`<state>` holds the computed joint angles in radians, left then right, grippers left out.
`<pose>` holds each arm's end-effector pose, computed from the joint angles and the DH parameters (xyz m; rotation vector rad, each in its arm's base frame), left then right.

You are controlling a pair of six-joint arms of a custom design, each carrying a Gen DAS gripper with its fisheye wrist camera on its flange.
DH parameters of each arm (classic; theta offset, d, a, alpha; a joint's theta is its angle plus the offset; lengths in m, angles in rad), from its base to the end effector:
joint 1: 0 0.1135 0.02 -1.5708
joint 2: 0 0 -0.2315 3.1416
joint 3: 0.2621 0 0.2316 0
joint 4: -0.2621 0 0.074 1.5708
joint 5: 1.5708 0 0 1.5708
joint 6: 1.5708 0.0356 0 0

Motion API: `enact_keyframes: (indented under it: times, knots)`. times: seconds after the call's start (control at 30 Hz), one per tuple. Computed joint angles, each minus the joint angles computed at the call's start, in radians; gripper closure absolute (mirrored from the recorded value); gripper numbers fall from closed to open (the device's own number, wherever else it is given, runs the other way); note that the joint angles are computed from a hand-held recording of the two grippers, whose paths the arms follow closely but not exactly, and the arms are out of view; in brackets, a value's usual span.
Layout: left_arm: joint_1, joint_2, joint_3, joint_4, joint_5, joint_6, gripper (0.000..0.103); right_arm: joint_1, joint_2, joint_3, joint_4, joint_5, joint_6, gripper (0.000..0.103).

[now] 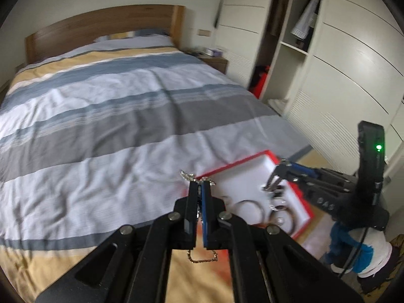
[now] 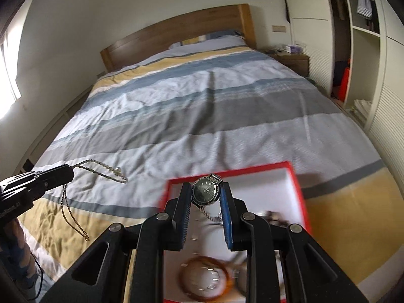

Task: Organize jewelry
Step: 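Carry the chain necklace with left gripper while right gripper carries wristwatch into box, then open the left gripper in the box while right gripper releases the wristwatch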

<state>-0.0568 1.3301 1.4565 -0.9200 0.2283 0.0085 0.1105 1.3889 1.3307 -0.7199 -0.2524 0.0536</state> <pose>0.2545 -0.0225 0.3486 0.1874 2.3498 -0.2932 0.2795 0.0400 0.3119 -0.1912 2.3410 0.3770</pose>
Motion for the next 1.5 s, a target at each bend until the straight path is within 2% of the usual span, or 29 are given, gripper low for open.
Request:
enact_keyframes:
  times: [0.23,0.47,0.6,1.07,1.33,1.43,1.5]
  knots:
    - [-0.198,0.158,-0.004,0.115,-0.077,-0.094,0.101,-0.089,0.126,0.009,0.041,-0.044,-0.080,0.080]
    - [-0.241,0.288,-0.061,0.212,-0.126,-0.088,0.101,-0.079,0.271,0.048,0.093,-0.043,-0.101,0.080]
    - [-0.243,0.332,-0.083,0.241,-0.120,-0.093,0.101,-0.067,0.323,0.061,0.113,-0.033,-0.112,0.080]
    - [-0.237,0.363,-0.161,0.291,-0.140,-0.111,0.100,-0.033,0.434,0.153,0.040,0.072,-0.147,0.080]
    - [-0.227,0.348,-0.164,0.280,-0.121,-0.127,0.099,-0.038,0.433,0.160,0.029,0.068,-0.139,0.080]
    - [-0.226,0.328,-0.168,0.269,-0.118,-0.131,0.094,-0.042,0.413,0.148,0.027,0.064,-0.134,0.079]
    - [-0.228,0.307,-0.175,0.262,-0.122,-0.131,0.086,-0.048,0.390,0.132,0.026,0.055,-0.130,0.075]
